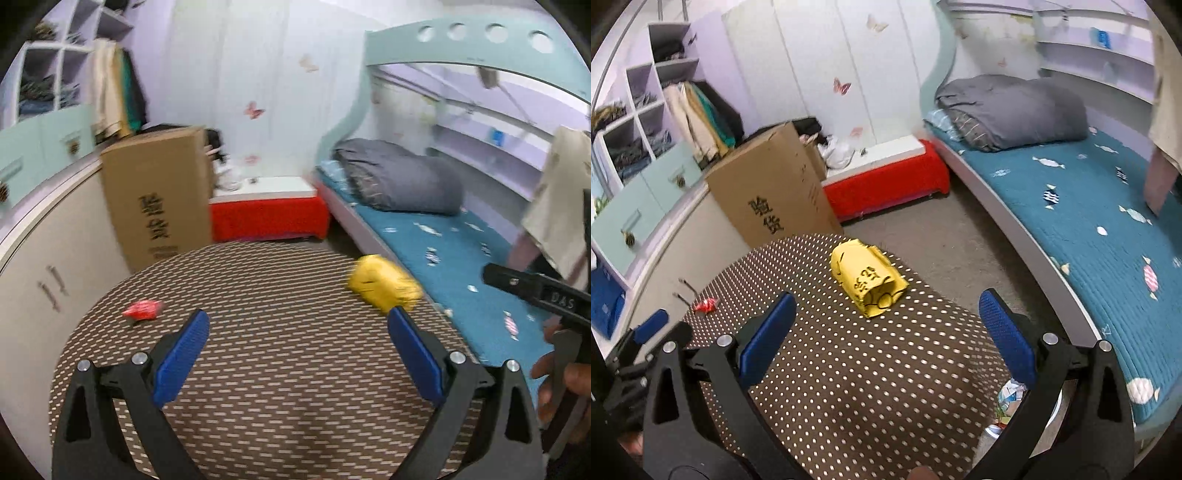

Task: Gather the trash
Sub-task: 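Move both open tools back over the table toward the wrapper and bag, then grasp the red wrapper with the left tool while the right tool grasps the yellow bag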

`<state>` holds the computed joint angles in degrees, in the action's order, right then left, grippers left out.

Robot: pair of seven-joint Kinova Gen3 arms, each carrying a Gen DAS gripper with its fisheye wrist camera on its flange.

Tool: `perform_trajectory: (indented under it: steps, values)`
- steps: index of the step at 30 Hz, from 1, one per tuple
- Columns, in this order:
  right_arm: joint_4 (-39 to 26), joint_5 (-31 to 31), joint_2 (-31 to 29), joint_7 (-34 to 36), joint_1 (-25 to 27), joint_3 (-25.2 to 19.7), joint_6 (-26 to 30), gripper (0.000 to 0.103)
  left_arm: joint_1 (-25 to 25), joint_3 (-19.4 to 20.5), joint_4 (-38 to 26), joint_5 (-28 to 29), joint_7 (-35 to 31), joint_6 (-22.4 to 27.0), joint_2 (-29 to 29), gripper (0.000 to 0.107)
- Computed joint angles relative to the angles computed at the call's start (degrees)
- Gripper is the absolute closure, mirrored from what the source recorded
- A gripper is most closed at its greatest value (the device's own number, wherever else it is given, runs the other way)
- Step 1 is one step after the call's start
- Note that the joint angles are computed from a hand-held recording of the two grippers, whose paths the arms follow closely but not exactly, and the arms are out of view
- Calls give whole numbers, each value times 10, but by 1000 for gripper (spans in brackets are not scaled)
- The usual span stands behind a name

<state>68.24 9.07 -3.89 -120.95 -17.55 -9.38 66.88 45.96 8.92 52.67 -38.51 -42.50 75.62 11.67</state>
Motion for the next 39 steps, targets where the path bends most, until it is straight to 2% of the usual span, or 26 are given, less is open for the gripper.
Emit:
perform_trajectory:
  steps: [6, 10, 15, 20, 21, 22, 23, 24, 25, 26, 28, 32, 39]
  values:
    - [-33, 3, 75, 27, -18, 10, 15, 6, -90, -20, 93, 30, -1, -18, -41, 13]
    - [-50, 0, 115, 43, -33, 21, 15, 6, -159, -23, 131, 55, -19, -36, -50, 13]
    - [-79, 5, 156, 59, -50, 35, 19, 6, -216, -25, 129, 91, -78, -46, -29, 13]
    - [-90, -4, 178, 68, -53, 45, 20, 7, -231, -34, 121, 114, -106, -55, -7, 13]
    - [-90, -6, 180, 72, -52, 46, 18, 13, -237, -36, 111, 128, -114, -49, 0, 13]
    - [-95, -6, 183, 74, -54, 47, 21, 23, -245, -38, 108, 146, -122, -51, 2, 18]
    - [-96, -8, 186, 76, -55, 48, 21, 25, -256, -39, 110, 167, -130, -60, 0, 27]
    - [-93, -8, 184, 78, -56, 48, 16, 30, -265, -39, 109, 186, -141, -61, 1, 50]
    - [-88, -7, 181, 80, -57, 48, 10, 31, -263, -45, 106, 195, -147, -58, 4, 61]
    - [-82, -4, 177, 79, -60, 48, 3, 36, -271, -41, 109, 203, -153, -65, 1, 70]
    - [-70, -9, 164, 79, -60, 46, -11, 49, -274, -40, 111, 220, -161, -70, -2, 81]
    - [-53, -40, 145, 90, -47, 39, -14, 54, -269, -36, 130, 232, -156, -81, -19, 81]
    - [35, -107, 66, 96, -17, 28, -56, 56, -232, -6, 157, 214, -113, -92, -58, 81]
